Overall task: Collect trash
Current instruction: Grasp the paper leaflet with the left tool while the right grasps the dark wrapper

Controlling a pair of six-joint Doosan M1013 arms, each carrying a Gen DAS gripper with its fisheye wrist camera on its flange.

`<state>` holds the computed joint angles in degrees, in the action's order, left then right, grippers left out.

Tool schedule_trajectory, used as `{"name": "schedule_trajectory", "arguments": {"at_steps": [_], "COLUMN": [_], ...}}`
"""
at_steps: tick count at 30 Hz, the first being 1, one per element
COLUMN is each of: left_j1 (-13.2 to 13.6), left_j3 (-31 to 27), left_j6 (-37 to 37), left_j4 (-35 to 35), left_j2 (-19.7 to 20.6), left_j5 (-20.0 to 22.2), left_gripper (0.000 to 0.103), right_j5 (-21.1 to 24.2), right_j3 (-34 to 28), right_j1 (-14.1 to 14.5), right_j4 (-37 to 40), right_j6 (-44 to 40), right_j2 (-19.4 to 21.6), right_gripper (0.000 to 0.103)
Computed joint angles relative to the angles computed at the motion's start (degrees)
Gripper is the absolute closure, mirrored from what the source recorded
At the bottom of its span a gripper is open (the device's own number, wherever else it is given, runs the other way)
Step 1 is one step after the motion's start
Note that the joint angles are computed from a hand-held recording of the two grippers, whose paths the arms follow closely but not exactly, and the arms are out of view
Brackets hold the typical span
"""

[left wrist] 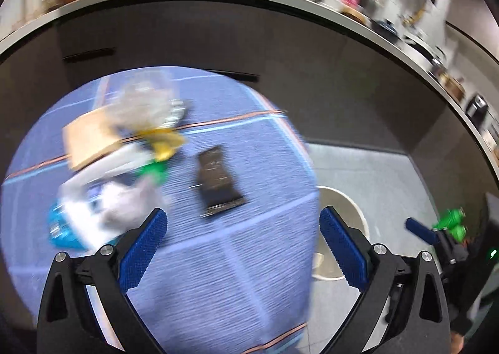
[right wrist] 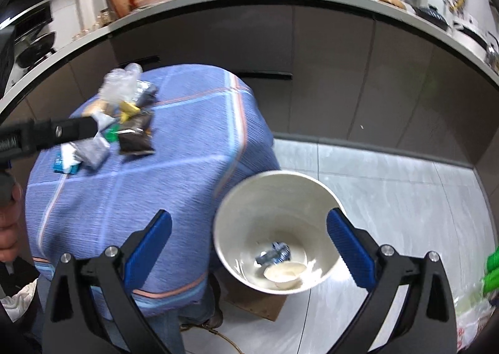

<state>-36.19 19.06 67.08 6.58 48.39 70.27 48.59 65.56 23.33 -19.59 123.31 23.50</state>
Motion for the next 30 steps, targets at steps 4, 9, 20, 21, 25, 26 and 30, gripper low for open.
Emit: {"name": "schedule_trajectory", "arguments": {"at_steps": [4,9,20,21,25,26,30], "left_j1": [1.0,2.5,4.9,5.0,5.9,6.2,7.0], "left_j3": [11.2,19.9,28.7,29.1,29.9,30.0,29.4], "left_j6": [-4.7,-9.5,-11.5,-11.4,-10.0,-9.4,-3.8], "left_j4": [3.5,5.4,4.6,4.0,0.4,-0.9,-8.5], "left_j2": [-6.2,-11.1,-16.0,-16.2,-16.4,-16.4,-15.7], "left_j5": [-4.8,-7.8,-12.2,-12.6,-14.1,-14.5,-15.4], "left_gripper": [0.008,0.008,0.009,0.009,0.009,0.010,0.022], "right_j5": [-2.1,-7.2,2.9,3.7,6.8,7.2,10.3], "right_j3": [-1.5,-3.2,-17.1,-18.4,-21.9,-22.4,-26.9], "right_j1": [1.3,1.7,4.1,4.1,3.8,3.7,3.4], "right_j4": [-1.7,4.9,14.0,14.1,12.8,12.5,11.6], "right_j6": [0.5,-2.8,-16.3,-15.9,-13.4,-13.2,-13.0], "right_j2": [0.6,1.5,9.9,10.8,13.0,13.4,16.3], "right_gripper": [0.003,0.003,0.003,0.003,0.004,0.005,0.017]}}
